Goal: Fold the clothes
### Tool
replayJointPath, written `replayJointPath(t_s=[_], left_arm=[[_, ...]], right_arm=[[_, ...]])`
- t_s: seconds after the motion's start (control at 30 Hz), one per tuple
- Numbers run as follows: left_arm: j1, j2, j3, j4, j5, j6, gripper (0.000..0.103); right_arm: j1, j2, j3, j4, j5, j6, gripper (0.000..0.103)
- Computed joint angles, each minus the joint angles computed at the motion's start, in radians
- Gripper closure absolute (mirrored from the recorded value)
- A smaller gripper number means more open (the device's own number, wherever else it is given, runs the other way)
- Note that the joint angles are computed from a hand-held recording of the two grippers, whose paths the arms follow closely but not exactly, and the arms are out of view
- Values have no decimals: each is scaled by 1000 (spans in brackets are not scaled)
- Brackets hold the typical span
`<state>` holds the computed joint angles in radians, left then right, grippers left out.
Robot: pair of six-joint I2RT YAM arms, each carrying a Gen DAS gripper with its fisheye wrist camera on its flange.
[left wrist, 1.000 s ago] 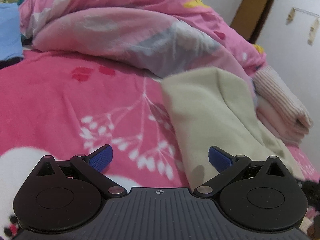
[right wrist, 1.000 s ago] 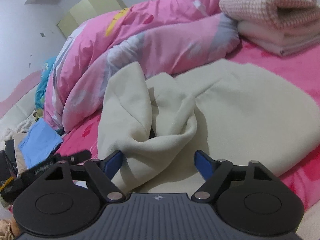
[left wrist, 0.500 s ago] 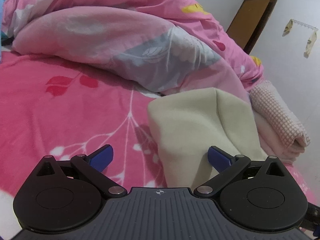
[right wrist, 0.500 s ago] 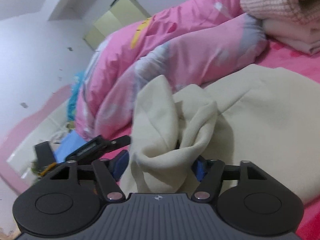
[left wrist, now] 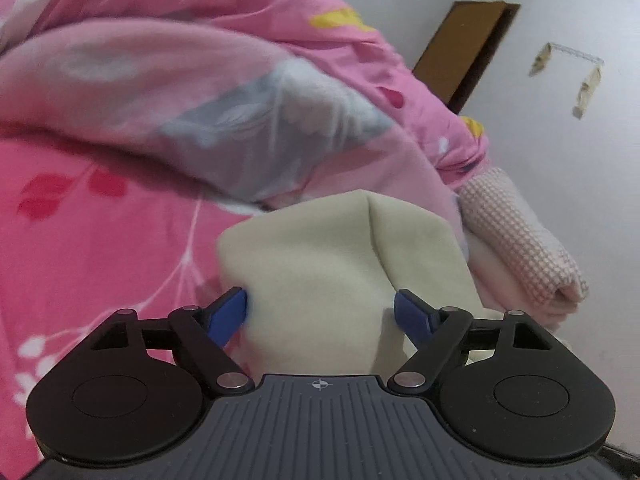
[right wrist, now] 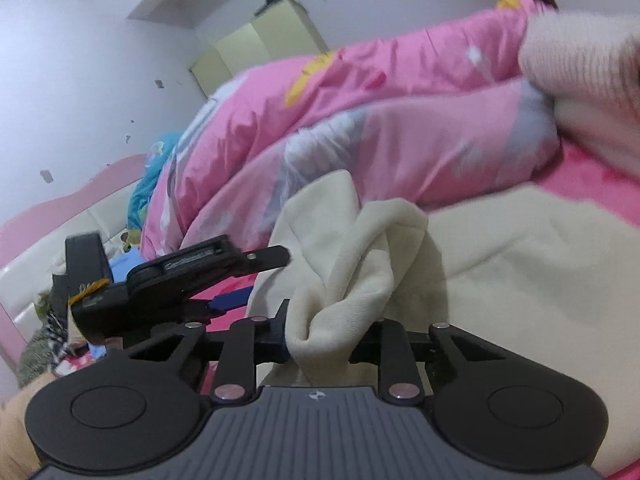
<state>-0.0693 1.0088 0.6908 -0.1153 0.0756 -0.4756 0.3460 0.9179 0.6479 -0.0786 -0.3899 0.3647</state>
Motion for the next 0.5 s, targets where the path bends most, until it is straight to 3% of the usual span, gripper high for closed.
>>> replayJointPath(t_s=[0.27, 0.5], left_arm=[[-182, 80, 112, 27, -148, 52, 19], [-369, 252, 254, 59, -232, 179, 18]], right_arm=[[-88, -143, -24, -7, 7, -84, 80], [-347, -237, -75, -31, -135, -83, 80]])
